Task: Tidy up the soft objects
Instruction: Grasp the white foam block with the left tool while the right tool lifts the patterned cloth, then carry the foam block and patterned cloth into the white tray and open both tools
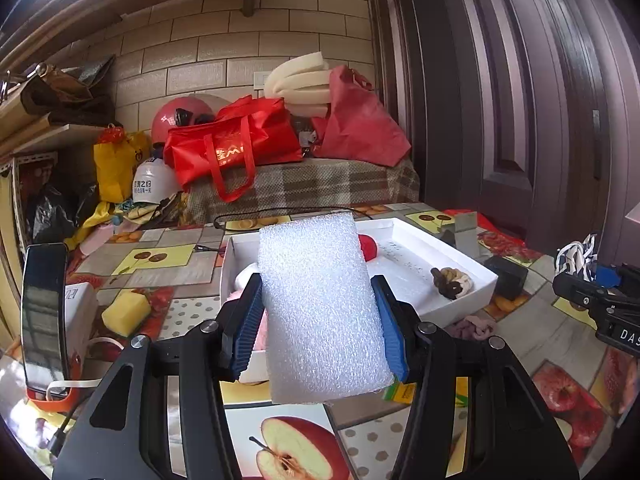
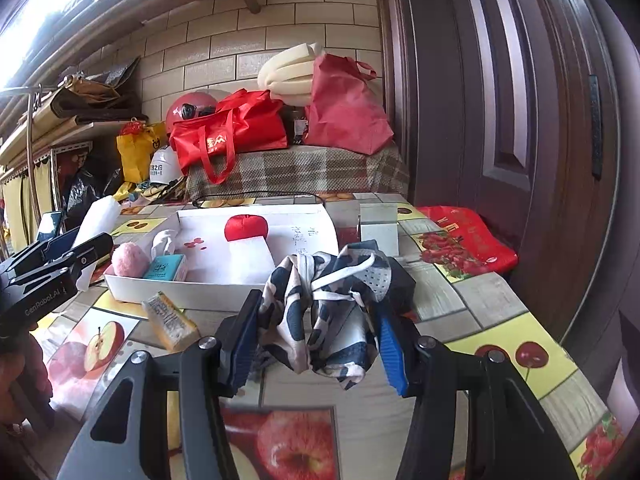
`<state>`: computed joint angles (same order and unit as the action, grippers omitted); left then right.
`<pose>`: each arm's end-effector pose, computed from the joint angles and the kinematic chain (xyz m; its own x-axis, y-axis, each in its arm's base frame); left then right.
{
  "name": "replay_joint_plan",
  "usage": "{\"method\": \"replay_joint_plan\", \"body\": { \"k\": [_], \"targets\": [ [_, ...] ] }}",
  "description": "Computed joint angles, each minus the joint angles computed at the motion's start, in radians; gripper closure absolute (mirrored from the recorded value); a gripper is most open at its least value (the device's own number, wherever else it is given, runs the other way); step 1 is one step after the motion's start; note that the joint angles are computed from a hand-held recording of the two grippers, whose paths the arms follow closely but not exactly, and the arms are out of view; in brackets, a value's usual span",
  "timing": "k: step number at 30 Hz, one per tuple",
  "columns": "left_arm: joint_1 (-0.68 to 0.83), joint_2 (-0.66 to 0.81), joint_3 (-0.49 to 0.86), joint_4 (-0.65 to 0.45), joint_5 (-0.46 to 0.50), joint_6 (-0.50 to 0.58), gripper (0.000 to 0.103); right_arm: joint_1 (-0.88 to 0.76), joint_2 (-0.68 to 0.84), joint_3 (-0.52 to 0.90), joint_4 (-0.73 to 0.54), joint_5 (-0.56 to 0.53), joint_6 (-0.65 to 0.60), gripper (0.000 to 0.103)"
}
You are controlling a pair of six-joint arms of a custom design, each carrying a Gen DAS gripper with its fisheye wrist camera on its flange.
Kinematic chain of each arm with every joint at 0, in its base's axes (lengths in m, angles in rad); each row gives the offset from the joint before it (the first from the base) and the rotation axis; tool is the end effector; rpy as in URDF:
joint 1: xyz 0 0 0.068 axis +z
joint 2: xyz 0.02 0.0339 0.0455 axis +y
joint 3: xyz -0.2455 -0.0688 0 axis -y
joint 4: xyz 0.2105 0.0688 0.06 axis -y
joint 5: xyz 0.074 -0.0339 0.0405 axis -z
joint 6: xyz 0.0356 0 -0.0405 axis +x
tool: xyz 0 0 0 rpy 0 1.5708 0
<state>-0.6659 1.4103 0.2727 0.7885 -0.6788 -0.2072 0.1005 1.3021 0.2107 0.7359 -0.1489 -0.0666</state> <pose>0.1861 -0.1178 0.1552 -0.2667 0.0059 -0.9638 -0.0388 0.9991 0.0169 0.2060 0.0261 0.1531 -0.3297 -0.0994 -0.9388 -0.2601 0.9655 -0.0109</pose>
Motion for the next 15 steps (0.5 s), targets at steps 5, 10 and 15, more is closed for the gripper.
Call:
{"method": "replay_joint_plan", "body": {
  "k": [5, 10, 15],
  "targets": [
    [0.066, 0.057, 0.046, 0.006, 0.033, -0.008, 0.05, 0.017, 0.125, 0.094, 0.011, 0.034, 0.018, 0.049],
    [0.103, 0.126, 0.098, 0.022, 0.051, 0.012, 0.05, 0.028, 0.207, 0.166, 0.016, 0.041, 0.049, 0.049],
    [0.147, 0.178, 0.151, 0.014, 0.079, 0.012, 0.05, 0.053, 0.287, 0.244, 0.02, 0.059, 0.068, 0.049]
  ]
}}
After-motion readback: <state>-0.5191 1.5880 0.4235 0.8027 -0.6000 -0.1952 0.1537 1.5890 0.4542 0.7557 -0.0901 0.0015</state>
